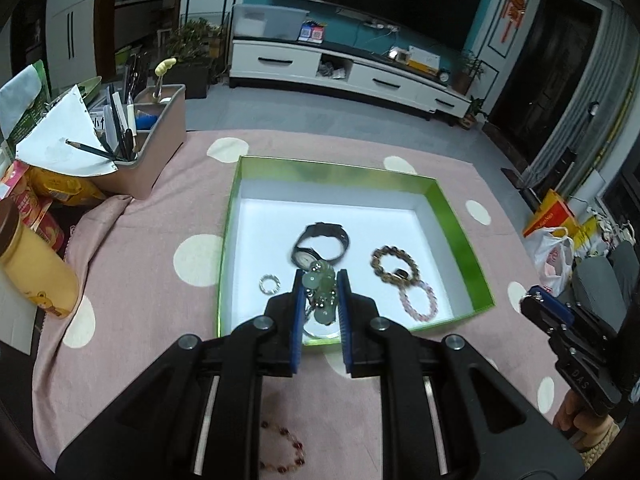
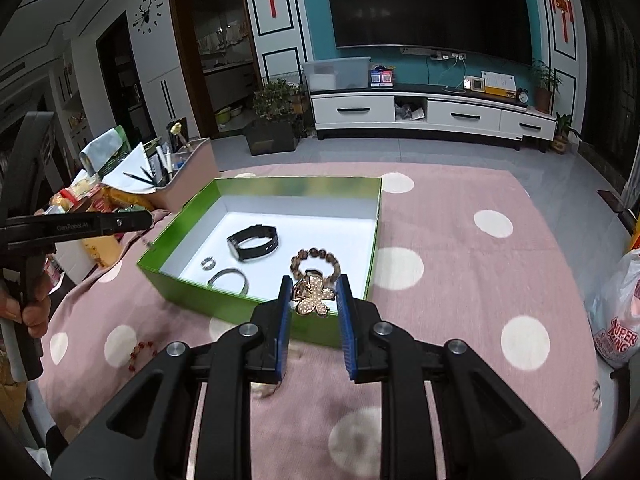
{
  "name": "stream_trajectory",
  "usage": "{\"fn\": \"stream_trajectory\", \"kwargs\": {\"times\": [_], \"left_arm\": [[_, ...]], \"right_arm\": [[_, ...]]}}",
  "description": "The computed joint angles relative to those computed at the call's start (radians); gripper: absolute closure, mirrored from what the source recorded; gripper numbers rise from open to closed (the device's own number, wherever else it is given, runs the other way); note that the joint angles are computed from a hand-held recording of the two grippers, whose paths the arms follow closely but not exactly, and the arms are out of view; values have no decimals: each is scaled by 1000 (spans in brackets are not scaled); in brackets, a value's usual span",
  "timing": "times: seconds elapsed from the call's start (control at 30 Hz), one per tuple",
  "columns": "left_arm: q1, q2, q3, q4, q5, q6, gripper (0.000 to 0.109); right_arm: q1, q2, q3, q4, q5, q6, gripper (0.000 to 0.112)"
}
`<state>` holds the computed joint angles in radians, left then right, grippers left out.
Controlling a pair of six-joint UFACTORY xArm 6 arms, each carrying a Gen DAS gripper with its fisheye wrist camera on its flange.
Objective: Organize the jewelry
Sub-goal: 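Carry the jade pendant and flower brooch into the green box and release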
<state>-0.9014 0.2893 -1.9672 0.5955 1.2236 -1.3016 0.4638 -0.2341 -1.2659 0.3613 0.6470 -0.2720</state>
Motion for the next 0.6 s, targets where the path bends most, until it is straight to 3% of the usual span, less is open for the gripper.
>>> {"fn": "stream_trajectory", "kwargs": {"times": [0.6], "left_arm": [[165, 130, -90, -157, -8, 96, 93]], "right_arm": [[25, 485, -567, -118, 219, 128, 91]]}}
